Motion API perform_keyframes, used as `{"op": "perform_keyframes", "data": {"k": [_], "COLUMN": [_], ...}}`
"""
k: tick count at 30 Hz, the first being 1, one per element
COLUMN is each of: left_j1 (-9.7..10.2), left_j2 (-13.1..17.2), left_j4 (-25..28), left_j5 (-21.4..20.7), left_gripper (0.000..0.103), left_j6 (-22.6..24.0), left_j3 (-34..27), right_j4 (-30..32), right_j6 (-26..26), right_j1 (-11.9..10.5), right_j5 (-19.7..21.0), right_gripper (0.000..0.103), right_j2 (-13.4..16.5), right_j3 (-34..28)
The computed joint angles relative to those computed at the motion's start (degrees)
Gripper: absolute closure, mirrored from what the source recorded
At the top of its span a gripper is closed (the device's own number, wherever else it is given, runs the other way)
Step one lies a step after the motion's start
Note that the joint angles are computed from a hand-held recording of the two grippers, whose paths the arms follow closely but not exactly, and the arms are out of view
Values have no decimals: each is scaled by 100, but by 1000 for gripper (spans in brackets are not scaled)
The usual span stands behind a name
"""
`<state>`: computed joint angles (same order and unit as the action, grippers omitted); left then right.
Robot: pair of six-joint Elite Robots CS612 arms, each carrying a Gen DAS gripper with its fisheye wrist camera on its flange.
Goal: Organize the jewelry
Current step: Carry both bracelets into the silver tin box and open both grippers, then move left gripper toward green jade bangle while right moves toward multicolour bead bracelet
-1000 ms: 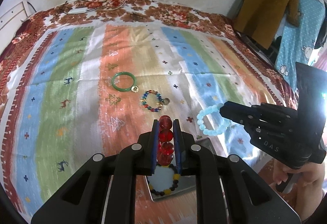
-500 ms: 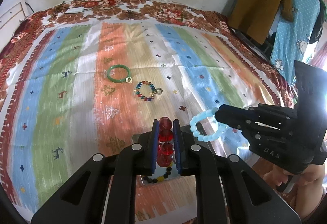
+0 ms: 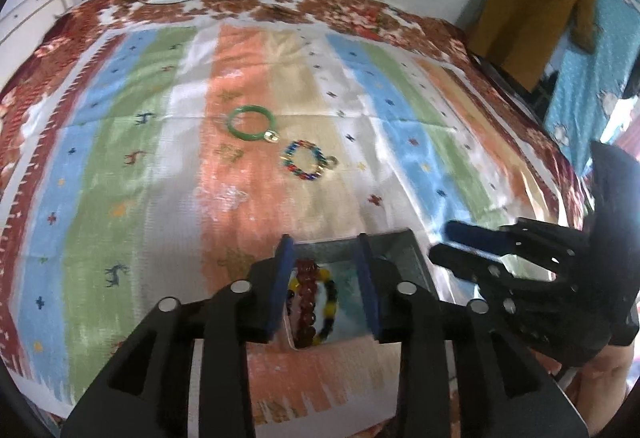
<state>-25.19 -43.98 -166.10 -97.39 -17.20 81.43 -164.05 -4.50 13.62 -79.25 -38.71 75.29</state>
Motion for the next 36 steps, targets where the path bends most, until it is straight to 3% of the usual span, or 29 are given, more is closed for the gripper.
{"op": "perform_keyframes", "data": {"k": [4, 8, 11, 13, 22, 28, 36], "left_j1": [31, 35, -43, -69, -74, -33, -13], "left_j2": [32, 81, 93, 117, 334, 476, 717], "left_j4": [73, 192, 66, 32, 304, 559, 932], "left_j5": [160, 388, 1197, 1472, 1748, 1643, 1808], "left_gripper": [70, 58, 54, 54, 51, 50, 50], "left_j6": [-170, -206, -339, -310, -63, -67, -17], "left_j3": [-51, -140, -147, -185, -578, -852, -1298], "right_j4": [37, 165, 196, 248, 317, 254, 525], "right_j6": [70, 252, 417, 441, 437, 434, 335], "right_j1": [-16, -58, -83, -88, -49, -33, -31], "right_j5": [-103, -192, -252, -297, -710, -1003, -1091], "right_gripper": [67, 62, 54, 54, 47, 47, 43], "right_j2": [29, 97, 156, 199, 410, 547, 760], "right_j3": [-47, -180, -284, -364, -713, -932, -1339]}}
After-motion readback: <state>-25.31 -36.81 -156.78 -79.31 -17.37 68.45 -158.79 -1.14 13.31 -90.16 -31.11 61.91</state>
